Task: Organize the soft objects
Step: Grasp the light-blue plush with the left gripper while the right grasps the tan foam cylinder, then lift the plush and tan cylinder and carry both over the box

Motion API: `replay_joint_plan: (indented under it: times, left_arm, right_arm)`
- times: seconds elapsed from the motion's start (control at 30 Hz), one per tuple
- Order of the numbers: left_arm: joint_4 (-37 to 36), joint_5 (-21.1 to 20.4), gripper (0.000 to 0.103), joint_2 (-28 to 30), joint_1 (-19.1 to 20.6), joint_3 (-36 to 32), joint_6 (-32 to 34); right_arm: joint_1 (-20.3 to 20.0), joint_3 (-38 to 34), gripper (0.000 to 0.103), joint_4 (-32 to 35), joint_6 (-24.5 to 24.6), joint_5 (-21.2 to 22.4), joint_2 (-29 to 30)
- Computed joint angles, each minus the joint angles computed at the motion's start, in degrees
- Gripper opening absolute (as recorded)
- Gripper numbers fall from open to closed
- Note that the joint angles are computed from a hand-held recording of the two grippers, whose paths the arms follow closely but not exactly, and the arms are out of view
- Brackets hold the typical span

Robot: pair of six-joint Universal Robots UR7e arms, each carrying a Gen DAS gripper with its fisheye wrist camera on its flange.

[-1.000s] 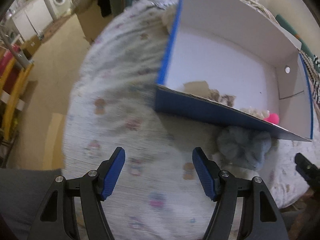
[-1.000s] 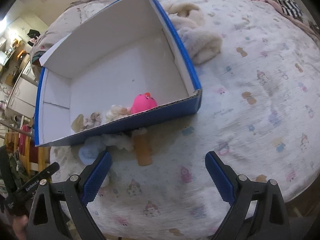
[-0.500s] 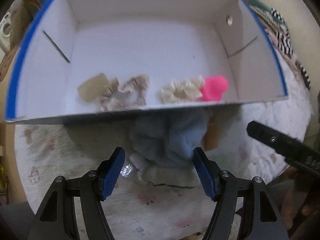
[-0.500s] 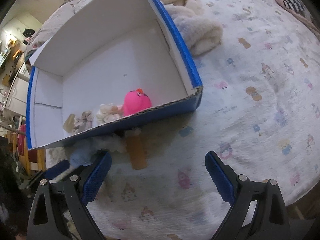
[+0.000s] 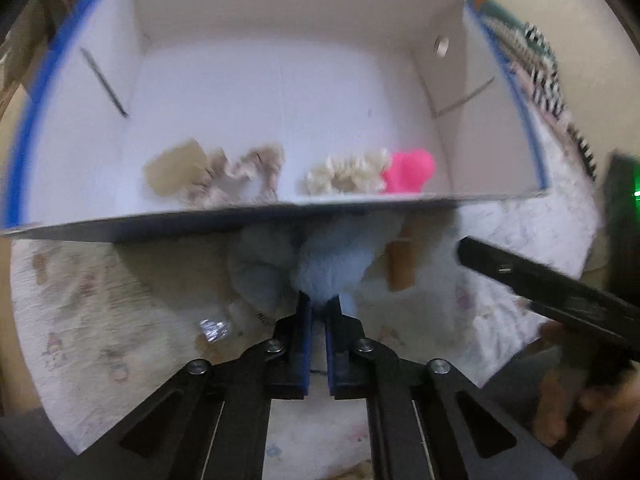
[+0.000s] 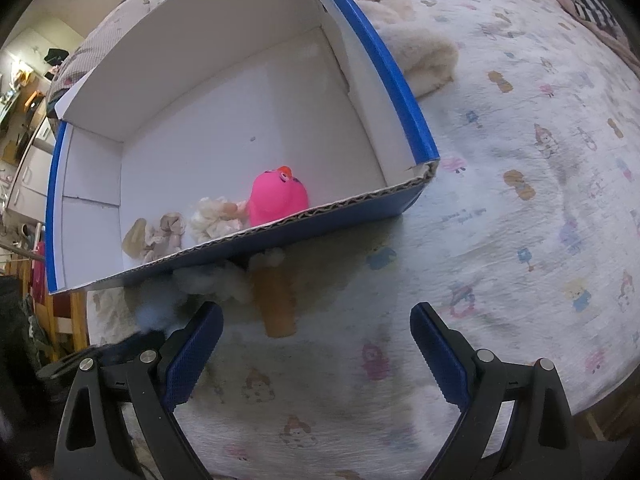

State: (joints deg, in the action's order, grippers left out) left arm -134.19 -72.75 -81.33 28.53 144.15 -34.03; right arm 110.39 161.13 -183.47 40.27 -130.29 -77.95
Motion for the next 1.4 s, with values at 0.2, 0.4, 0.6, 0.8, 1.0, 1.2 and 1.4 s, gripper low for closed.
replay_joint_plan:
  times: [0.2,0.4,0.6,0.8,1.0,1.2,1.4]
  left_arm:
    - [9.95,4.23,0.003,-15.51,-2.85,0.71,-3.01]
    - [19.81,11.5,0.003,-20.84,-1.03,-0.1,-7.84]
    - [20.7,9.86,0.018,-20.0,3.34,-0.14,-9.43]
    - [16.83,11.01,0.067,-14.6,6.6,0.06,-11.8]
    - [14.55,11.44,0.067,-4.43,8.76,-1.13,-8.67]
    - [14.11,11.06,0.05,-0.94,9.15,-1.14,-7.76]
    - [14.1,11.13,0.037,-3.08,7.84,-0.18,-5.56]
  right_arm:
    - [0.22,-0.47,0.1,0.69,0.97,-0.17,0.76]
    - [0.68,-4.04,0.1,7.01,2.52,-2.61,5.44]
    - [-1.28,-6.29,0.1,5.39,-0.73,-0.89,11.47]
    - [-1.44,-6.78,0.1,4.05,-2.25,0.13,12.72]
    - [-4.75,-5.33,0.087,0.55,-6.79,1.45,11.9]
    - [-6.89,-5.75,0.044,-4.77,-12.34,2.54,15.46]
    - [-4.64,-5.95,0.013,-4.91,-13.63,0.85,15.86]
